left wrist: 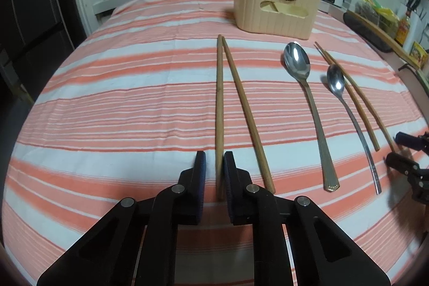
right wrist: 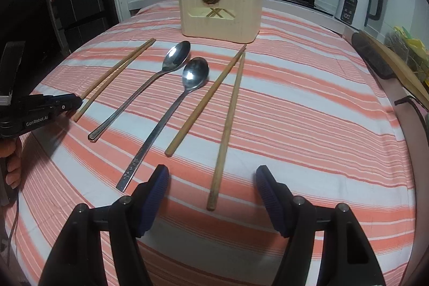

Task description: Organize utensils

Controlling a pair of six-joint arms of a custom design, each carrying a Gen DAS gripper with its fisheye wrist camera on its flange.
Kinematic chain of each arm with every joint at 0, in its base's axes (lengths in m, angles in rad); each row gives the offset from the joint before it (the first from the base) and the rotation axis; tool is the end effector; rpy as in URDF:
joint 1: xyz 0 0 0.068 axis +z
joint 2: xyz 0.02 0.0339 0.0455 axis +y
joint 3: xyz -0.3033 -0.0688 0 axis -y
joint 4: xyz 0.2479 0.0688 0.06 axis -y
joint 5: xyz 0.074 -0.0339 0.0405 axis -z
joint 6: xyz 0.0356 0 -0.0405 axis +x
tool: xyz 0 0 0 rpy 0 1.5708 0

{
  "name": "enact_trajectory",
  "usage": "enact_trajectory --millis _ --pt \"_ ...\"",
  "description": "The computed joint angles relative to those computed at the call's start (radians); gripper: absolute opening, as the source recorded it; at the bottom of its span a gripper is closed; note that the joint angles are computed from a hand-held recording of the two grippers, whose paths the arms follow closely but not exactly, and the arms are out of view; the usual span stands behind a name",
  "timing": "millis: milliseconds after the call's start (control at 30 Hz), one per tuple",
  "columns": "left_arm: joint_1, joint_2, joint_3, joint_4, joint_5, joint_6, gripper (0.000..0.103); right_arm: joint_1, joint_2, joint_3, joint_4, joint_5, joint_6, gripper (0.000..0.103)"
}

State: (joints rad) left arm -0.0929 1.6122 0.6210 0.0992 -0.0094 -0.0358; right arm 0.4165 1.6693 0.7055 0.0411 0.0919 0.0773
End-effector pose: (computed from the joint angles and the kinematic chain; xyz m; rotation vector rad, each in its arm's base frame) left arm 0.2861 -0.0263 0.1567 0.0662 2.4624 -0.0444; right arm 0.2817 0.1210 0.1587 -0.3824 2.4608 0.0934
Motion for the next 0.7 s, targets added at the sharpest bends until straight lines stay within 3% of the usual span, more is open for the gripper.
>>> enact_trajectory --millis 33,133,200,367,433,500,533,567,600,633,700 --pt "0.005 -0.001 -0.001 0.0 0.002 -0.006 0.008 0.003 0.006 0.002 -0.003 0.017 0.007 0.042" --pt "0.033 -0.008 -0.009 0.009 0.012 -0.023 0.006 -0.02 -0.008 -0.013 0.007 0.034 0.035 0.009" --pt "0.056 -0.013 -0.017 0.013 0.012 -0.035 0.006 -0.048 -0.017 -0.024 0.01 0.051 0.048 0.007" --pt "0.14 -0.02 -0.023 0.011 0.034 -0.034 0.006 -0.138 -0.059 -0.068 0.009 0.142 0.048 0.007" --pt "0.169 -0.013 -0.014 0.0 0.072 -0.02 0.011 -0.187 -0.074 -0.083 0.015 0.128 0.022 0.007" --pt "0.18 -0.01 -0.009 -0.006 0.107 -0.002 0.039 -0.221 -0.09 -0.098 0.025 0.102 -0.003 0.009" --pt "0.175 -0.014 -0.012 -0.004 0.103 0.006 0.071 -0.231 -0.097 -0.103 0.026 0.085 -0.018 0.013" --pt "0.163 -0.024 -0.021 0.007 0.078 0.013 0.091 -0.233 -0.102 -0.109 0.031 0.076 -0.029 0.031" --pt "0.149 -0.038 -0.039 0.034 0.053 0.025 0.093 -0.233 -0.108 -0.118 0.041 0.071 -0.036 0.042" --pt "0.135 -0.044 -0.048 0.049 0.036 0.046 0.093 -0.235 -0.114 -0.126 0.049 0.061 -0.042 0.061" --pt "0.11 -0.033 -0.039 0.039 0.004 0.084 0.093 -0.232 -0.116 -0.127 0.044 0.046 -0.05 0.065"
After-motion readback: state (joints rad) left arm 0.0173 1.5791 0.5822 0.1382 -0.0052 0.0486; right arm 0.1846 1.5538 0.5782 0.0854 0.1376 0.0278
